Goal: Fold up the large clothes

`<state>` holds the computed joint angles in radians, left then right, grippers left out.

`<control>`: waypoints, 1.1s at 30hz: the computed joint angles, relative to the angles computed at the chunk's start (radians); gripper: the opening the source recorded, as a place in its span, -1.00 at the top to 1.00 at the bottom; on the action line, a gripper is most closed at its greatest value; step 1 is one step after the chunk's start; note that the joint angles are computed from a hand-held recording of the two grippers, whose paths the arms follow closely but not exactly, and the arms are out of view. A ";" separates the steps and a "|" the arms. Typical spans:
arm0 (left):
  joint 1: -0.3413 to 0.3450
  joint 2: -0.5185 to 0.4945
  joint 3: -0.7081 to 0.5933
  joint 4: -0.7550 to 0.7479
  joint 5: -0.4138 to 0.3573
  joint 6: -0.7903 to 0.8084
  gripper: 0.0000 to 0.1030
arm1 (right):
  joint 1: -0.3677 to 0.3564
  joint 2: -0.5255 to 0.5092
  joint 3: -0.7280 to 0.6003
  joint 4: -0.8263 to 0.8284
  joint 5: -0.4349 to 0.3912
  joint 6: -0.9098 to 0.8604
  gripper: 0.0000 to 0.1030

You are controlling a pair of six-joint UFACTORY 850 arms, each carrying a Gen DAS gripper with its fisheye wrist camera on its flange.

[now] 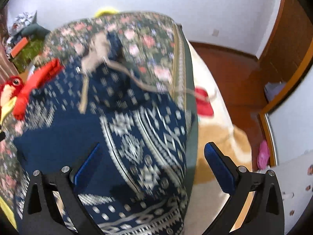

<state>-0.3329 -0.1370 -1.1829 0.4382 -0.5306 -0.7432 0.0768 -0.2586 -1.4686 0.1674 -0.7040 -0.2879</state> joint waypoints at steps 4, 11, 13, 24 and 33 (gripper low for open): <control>-0.007 -0.082 -0.114 0.007 0.010 0.040 -0.62 | 0.018 -0.049 -0.082 0.036 0.001 0.004 -0.99; 0.002 -0.262 -0.350 -0.125 0.013 0.213 -0.62 | 0.049 -0.146 -0.228 0.081 -0.025 0.014 -0.99; 0.004 -0.313 -0.417 -0.134 0.002 0.235 -0.62 | 0.057 -0.188 -0.280 0.091 -0.036 0.024 -0.99; 0.051 -0.651 -0.850 -0.319 -0.166 0.321 -0.62 | 0.059 -0.400 -0.503 0.149 -0.117 0.143 -0.96; 0.067 -0.831 -1.070 -0.351 -0.235 0.281 -0.17 | 0.034 -0.504 -0.571 0.226 -0.165 0.181 0.31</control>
<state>-0.2661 -0.9682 -2.2532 0.0876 -0.7655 -0.4626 0.1104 -0.7627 -2.0397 0.3937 -0.8687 -0.1074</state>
